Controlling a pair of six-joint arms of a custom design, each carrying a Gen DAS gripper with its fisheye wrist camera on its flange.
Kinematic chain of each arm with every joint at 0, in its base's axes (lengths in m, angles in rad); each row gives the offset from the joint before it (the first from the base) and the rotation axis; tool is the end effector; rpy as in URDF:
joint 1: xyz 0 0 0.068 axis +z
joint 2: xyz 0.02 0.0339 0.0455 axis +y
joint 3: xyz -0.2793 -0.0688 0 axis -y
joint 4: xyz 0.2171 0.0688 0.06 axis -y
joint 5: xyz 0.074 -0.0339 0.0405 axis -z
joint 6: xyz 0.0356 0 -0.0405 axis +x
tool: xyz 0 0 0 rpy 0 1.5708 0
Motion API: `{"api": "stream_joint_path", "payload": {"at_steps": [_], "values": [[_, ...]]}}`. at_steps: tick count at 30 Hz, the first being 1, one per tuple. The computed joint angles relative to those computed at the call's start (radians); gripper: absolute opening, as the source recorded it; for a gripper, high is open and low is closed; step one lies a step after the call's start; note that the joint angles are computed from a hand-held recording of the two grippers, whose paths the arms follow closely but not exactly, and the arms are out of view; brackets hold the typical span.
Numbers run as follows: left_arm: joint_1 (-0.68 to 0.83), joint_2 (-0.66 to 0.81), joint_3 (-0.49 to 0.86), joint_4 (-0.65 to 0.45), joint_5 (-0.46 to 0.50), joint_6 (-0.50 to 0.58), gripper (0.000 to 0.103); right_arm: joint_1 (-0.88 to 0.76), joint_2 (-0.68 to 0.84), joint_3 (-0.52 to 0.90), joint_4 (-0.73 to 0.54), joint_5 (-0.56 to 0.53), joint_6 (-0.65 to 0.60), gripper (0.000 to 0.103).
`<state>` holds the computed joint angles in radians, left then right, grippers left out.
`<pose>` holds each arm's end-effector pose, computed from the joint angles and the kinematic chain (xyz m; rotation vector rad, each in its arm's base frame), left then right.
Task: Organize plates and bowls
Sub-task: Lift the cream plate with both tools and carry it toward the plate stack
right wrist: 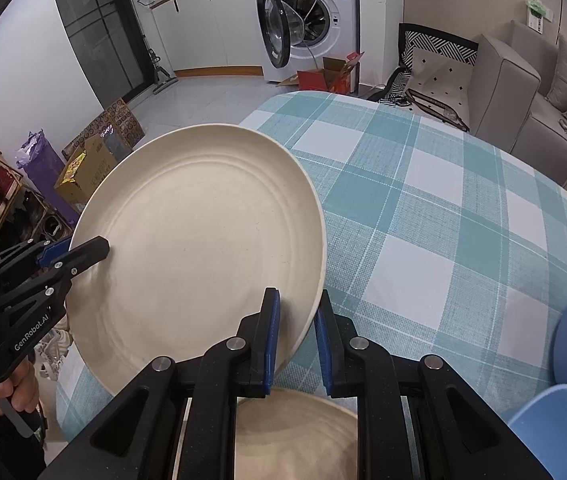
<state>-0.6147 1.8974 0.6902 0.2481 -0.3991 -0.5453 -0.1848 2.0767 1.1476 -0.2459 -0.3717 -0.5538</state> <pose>0.2565 -0.1641 0.1090 -0.0705 2.4244 -0.0094 0.3707 -0.0561 0.1209 -0.5799 2.5668 0.2707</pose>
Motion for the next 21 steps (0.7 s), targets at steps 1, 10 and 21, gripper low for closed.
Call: {"api": "stream_joint_path", "payload": {"at_steps": [1, 10, 21], "values": [[-0.007, -0.007, -0.002, -0.003, -0.005, -0.001, 0.018, -0.006, -0.013, -0.01, -0.001, -0.002, -0.006, 0.017], [-0.098, -0.081, -0.023, -0.045, -0.058, -0.032, 0.018, -0.092, -0.149, -0.125, -0.008, -0.043, -0.075, 0.017], [-0.226, -0.118, -0.004, -0.123, -0.137, -0.092, 0.018, -0.225, -0.259, -0.228, -0.041, -0.106, -0.2, 0.017]]}}
